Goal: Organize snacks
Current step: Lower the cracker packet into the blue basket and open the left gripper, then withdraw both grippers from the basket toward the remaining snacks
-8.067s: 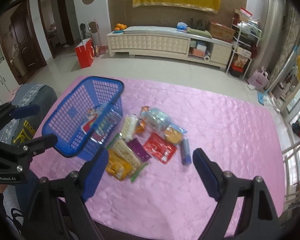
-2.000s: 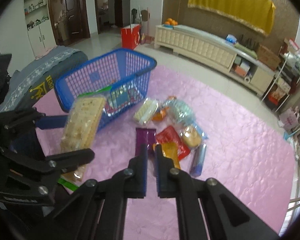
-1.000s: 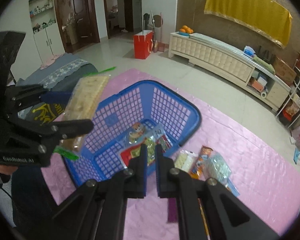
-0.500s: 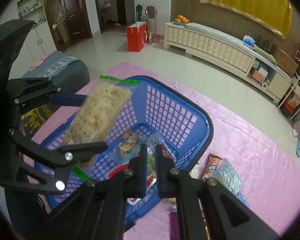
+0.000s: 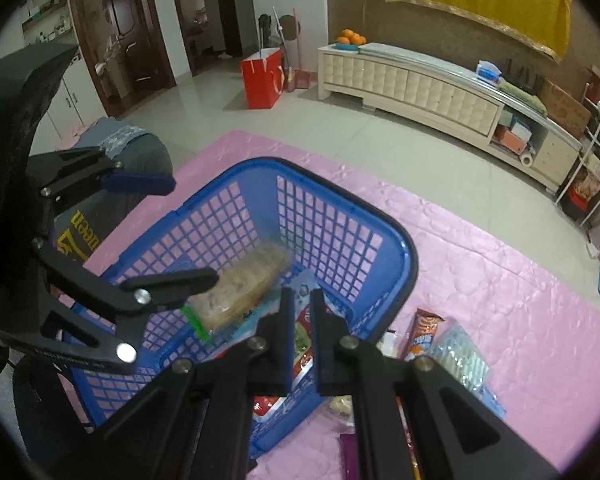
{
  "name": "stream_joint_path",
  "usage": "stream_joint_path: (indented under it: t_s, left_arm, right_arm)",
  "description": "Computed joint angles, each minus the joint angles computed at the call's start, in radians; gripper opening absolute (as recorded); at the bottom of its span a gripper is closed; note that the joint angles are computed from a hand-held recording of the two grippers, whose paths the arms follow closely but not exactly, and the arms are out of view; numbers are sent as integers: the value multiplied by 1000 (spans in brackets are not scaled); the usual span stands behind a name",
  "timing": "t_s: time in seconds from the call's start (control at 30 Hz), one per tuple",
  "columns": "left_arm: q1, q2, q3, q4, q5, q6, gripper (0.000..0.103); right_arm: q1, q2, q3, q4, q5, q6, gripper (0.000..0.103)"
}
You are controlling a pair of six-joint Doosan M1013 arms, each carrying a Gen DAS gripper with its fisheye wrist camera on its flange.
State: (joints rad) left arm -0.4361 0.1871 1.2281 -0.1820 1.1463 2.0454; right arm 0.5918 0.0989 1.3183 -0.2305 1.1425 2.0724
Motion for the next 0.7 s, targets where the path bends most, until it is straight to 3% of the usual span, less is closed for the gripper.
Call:
stream_joint_path:
  t_s: [0.23, 0.47, 0.53, 0.6, 0.67, 0.7]
  left_arm:
    - [-6, -43, 30, -9, -2, -30, 81]
    - [-29, -103, 65, -25, -8, -43, 81]
    - [-38, -120, 77, -27, -12, -54, 81]
    - [-49, -134, 84, -28, -14, -65, 81]
    - [-60, -147, 91, -30, -14, -81, 81]
    - [-65, -152, 94, -31, -15, -88, 81]
  right_arm:
    - [25, -31, 3, -30, 16, 12, 10]
    - [57, -68, 0, -90, 89, 85, 11]
    - [65, -79, 4, -103, 113, 91, 23]
    - [83, -95, 16, -143, 126, 108, 54]
    - [98, -115, 35, -182, 127, 130, 68]
    - [107, -126, 43, -202, 132, 144, 70]
